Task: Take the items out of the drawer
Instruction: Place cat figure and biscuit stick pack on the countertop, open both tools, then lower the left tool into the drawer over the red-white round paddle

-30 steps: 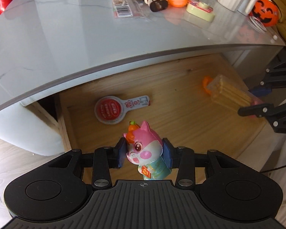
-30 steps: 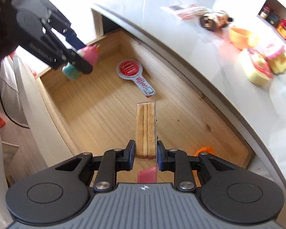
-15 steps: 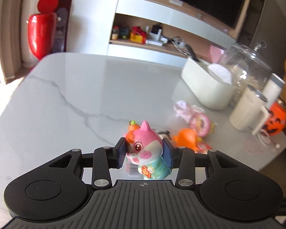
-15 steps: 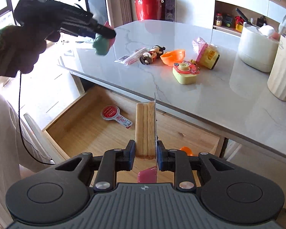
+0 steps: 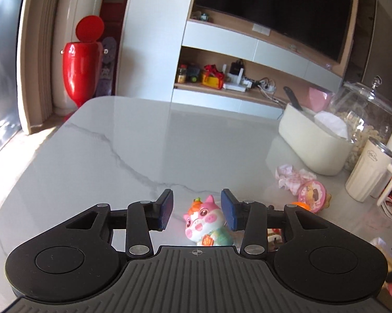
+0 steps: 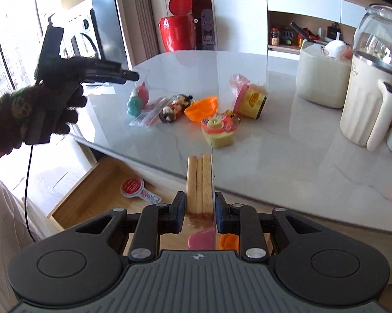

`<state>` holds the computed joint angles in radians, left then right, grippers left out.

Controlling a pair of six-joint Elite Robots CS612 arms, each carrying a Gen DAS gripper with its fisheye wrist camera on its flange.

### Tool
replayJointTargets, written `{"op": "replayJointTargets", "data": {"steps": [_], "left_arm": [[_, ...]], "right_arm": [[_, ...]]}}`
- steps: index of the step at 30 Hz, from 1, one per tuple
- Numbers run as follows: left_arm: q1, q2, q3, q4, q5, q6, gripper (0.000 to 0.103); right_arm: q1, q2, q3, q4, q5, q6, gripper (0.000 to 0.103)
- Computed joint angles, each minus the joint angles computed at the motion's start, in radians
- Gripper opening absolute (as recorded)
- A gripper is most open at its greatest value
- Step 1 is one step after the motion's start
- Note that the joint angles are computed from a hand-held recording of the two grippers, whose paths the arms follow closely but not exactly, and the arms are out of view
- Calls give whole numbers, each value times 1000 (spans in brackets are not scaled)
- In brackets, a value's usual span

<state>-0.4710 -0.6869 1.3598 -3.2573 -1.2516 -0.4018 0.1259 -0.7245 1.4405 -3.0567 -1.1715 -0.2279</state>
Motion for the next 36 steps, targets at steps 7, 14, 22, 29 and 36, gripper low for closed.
{"op": "replayJointTargets", "data": {"steps": [7,14,22,29,36], "left_arm": [[8,-44,140,-105,-267,67,44],[1,-53,147,49,-404,283,44],[-31,-62,168,185,-289,488,44],[-51,-39,122,363,-197,603,44],[-79,16,55,478,-30,728,45]], "right_arm": [[35,116,-226,-9,-234,59,22],[59,251,-455,138,-319,161,26],[64,196,-333,9,-327,69,52],[25,57,-95,-23,-118,-13,75],[33,36,-17,131,-72,-197,83]]}}
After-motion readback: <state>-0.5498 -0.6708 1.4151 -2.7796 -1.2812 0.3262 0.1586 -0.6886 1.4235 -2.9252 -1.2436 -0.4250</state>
